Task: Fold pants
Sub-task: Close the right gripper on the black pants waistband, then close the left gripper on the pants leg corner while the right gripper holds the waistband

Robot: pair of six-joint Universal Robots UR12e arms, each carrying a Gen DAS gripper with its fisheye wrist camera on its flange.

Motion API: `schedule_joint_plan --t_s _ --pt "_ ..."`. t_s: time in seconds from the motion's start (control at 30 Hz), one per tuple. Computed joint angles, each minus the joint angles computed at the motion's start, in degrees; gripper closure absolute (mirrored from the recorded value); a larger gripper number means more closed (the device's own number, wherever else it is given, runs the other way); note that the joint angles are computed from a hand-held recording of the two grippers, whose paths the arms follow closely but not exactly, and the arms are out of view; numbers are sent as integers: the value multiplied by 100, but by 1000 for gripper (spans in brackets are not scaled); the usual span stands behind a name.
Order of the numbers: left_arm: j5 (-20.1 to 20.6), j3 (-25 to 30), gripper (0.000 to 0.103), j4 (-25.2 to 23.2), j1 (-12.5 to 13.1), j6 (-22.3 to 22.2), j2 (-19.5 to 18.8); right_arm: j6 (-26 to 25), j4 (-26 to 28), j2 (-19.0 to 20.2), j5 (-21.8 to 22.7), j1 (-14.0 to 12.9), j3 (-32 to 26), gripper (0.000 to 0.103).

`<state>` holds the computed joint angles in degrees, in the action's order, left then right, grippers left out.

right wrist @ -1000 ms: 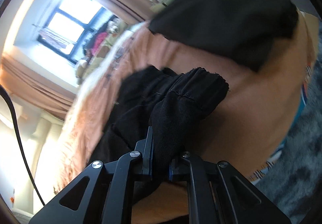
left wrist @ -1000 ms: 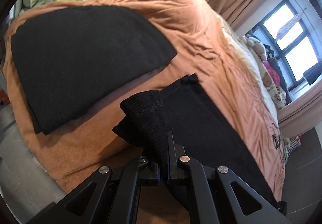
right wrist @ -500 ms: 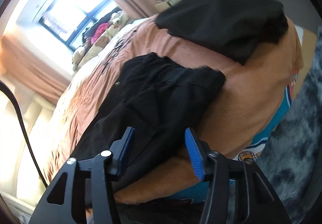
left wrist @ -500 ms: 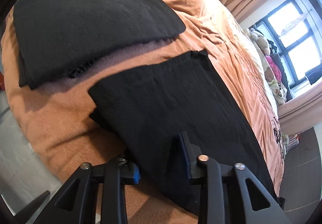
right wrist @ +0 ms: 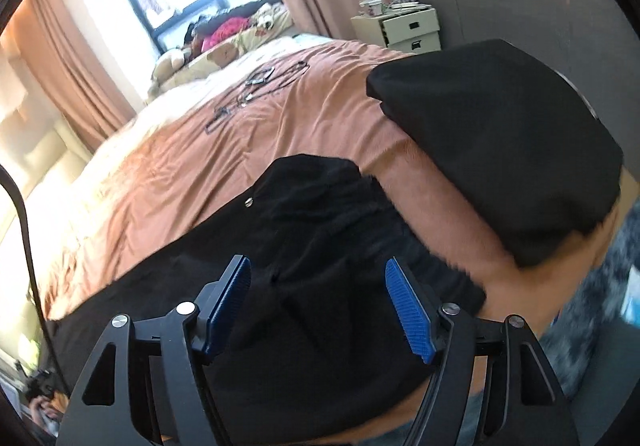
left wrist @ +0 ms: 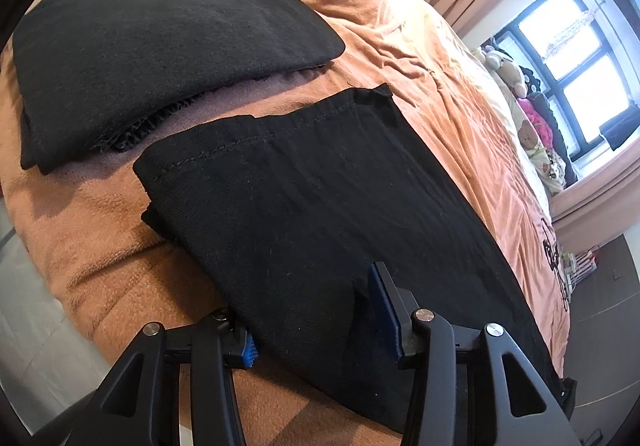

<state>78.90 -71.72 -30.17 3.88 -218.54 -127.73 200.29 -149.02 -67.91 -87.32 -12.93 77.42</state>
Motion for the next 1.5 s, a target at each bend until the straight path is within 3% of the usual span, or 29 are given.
schedule_joint_plan --t_s 0.37,0.7,1.1,1.13,1.17,1.2,1.27,1.37,1.5 --pt "194 35 55 -105 -45 -187 0 -1010 1387 748 -78 14 -1356 34" --pt "408 190 55 -378 -80 -204 -44 -1628 2103 1280 23 5 -2242 34" --pt "450 267 55 -534 -75 -211 -75 -2118 3097 1984 -310 128 -3405 34" --pt "449 266 55 -533 -75 -212 -74 -2177 3096 1991 -367 149 -3412 38" --pt "453 264 55 -524 -76 -216 -74 -2254 3095 1991 -389 167 -3417 54" --pt "455 255 55 -508 -76 -221 -73 -2301 3127 1995 -531 199 -3434 59" --pt "457 246 55 -473 -78 -229 -77 -2346 3106 1972 -715 247 -3414 79" --pt "448 235 54 -446 -75 -221 -78 -2346 2901 1874 -928 297 -3285 89" --pt "396 226 54 -429 -62 -211 -71 -2180 2629 1727 -1296 380 -3111 90"
